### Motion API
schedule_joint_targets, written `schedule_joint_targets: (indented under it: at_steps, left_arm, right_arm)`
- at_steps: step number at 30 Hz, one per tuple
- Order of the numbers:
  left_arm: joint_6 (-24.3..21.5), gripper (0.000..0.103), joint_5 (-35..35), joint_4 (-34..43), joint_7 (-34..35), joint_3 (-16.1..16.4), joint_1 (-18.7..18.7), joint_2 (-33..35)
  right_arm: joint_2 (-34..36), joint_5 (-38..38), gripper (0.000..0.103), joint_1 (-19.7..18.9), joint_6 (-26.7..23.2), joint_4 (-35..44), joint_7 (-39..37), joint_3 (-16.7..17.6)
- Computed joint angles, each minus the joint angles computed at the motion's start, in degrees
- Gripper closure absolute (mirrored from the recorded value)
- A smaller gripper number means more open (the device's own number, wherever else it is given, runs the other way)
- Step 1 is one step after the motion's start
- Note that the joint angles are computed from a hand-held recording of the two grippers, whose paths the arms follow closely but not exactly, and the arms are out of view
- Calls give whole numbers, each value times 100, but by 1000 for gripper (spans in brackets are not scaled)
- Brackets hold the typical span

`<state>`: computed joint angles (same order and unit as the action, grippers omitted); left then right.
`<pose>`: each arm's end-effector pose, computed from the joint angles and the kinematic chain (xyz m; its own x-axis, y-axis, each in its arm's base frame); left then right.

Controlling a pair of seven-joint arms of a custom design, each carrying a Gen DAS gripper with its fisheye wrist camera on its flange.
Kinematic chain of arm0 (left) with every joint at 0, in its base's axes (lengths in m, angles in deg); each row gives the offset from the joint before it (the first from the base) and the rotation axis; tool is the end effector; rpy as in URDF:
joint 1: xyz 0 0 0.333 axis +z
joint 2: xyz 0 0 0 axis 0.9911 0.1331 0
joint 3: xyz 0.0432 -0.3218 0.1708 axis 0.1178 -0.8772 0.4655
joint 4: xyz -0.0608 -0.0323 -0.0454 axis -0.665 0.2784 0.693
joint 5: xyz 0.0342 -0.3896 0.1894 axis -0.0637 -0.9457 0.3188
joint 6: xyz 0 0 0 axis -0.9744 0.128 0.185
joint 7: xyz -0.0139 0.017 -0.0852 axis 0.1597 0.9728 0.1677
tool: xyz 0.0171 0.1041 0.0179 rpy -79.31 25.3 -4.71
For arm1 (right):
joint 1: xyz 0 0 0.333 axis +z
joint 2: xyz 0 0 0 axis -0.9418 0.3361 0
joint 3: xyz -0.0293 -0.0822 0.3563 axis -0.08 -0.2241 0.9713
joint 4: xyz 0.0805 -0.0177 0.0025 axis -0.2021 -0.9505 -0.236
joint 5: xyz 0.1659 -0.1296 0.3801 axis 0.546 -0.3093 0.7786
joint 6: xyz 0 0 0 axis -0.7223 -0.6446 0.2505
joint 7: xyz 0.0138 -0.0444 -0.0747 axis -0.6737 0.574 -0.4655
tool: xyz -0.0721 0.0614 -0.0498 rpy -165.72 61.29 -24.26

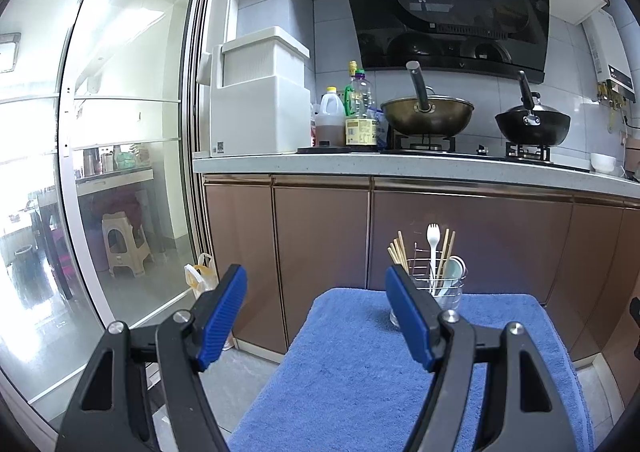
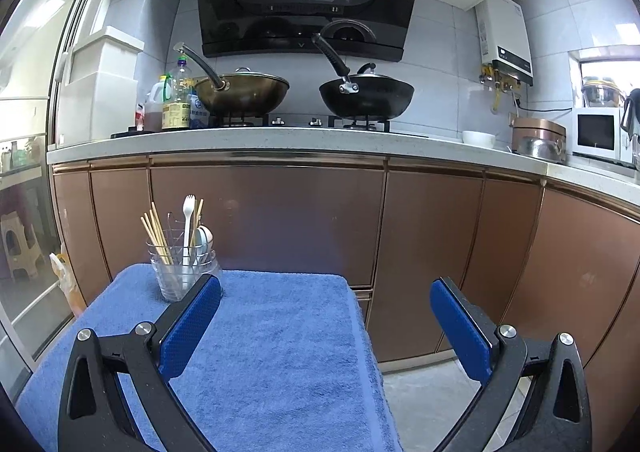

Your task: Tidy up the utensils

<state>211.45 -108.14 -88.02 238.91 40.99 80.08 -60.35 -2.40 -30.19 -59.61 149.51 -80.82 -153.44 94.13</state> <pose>0.6392 -0.0524 0.6769 -0.1842 -0.9825 -0.0276 -0.2172 0.0681 -0.9738 0.5088 0.1836 0.6499 -0.5795 -0.8136 0.0467 -0.2578 0.1287 -0.9576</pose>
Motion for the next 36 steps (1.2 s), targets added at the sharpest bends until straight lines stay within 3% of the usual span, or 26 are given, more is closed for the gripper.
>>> schedule_joint_targets:
  at_steps: [36]
  left_arm:
    - [54,33,299,-51,-404,-36,93,31]
  right_arm:
    - [138,56,0,128,-152,128,-211,-16]
